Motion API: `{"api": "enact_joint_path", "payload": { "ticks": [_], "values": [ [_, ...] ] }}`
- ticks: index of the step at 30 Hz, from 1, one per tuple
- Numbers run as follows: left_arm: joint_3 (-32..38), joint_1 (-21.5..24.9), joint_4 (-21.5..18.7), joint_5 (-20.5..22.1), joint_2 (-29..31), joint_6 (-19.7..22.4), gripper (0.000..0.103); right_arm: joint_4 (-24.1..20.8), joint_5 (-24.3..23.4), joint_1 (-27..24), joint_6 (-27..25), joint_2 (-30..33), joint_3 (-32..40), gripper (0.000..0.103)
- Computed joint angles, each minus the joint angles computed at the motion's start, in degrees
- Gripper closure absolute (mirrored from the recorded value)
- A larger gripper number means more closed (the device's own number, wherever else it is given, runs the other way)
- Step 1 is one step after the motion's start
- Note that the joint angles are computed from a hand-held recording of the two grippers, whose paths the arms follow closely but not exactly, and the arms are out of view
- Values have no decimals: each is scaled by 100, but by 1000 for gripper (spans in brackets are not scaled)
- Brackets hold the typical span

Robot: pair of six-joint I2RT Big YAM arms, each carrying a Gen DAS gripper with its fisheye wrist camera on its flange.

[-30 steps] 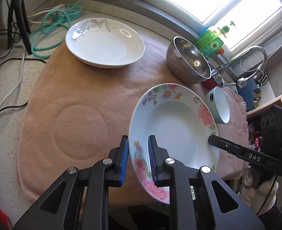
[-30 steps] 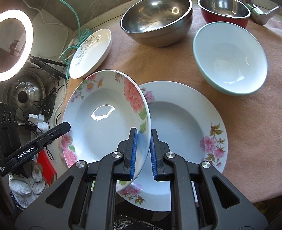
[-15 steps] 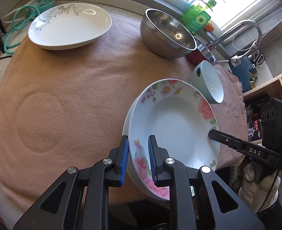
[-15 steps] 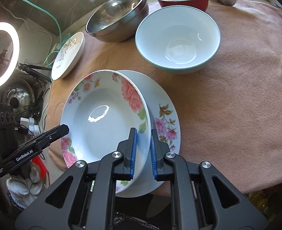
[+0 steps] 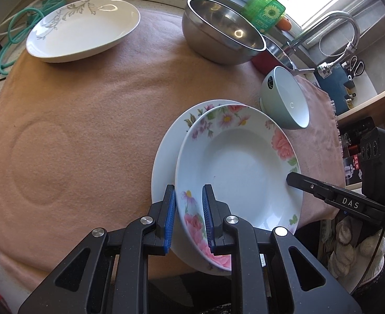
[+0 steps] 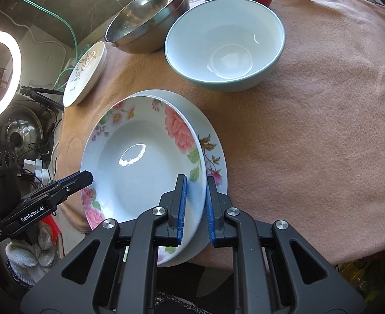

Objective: Organize plates and bowls
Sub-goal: 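Open the right gripper to release the rose plate on the stack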

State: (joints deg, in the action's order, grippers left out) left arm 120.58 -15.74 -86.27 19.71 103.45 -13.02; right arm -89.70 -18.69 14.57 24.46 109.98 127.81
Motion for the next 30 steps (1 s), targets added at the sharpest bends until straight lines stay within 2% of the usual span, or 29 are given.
{"api": "enact_joint_path", "payload": {
  "ticks": [15, 30],
  "values": [
    [97, -82, -62, -186, 68, 11, 85, -464, 615, 214, -443, 299, 591, 84],
    [310, -125, -248, -296, 201, 147, 85, -656, 909, 291, -637, 400, 787, 82]
  ]
}}
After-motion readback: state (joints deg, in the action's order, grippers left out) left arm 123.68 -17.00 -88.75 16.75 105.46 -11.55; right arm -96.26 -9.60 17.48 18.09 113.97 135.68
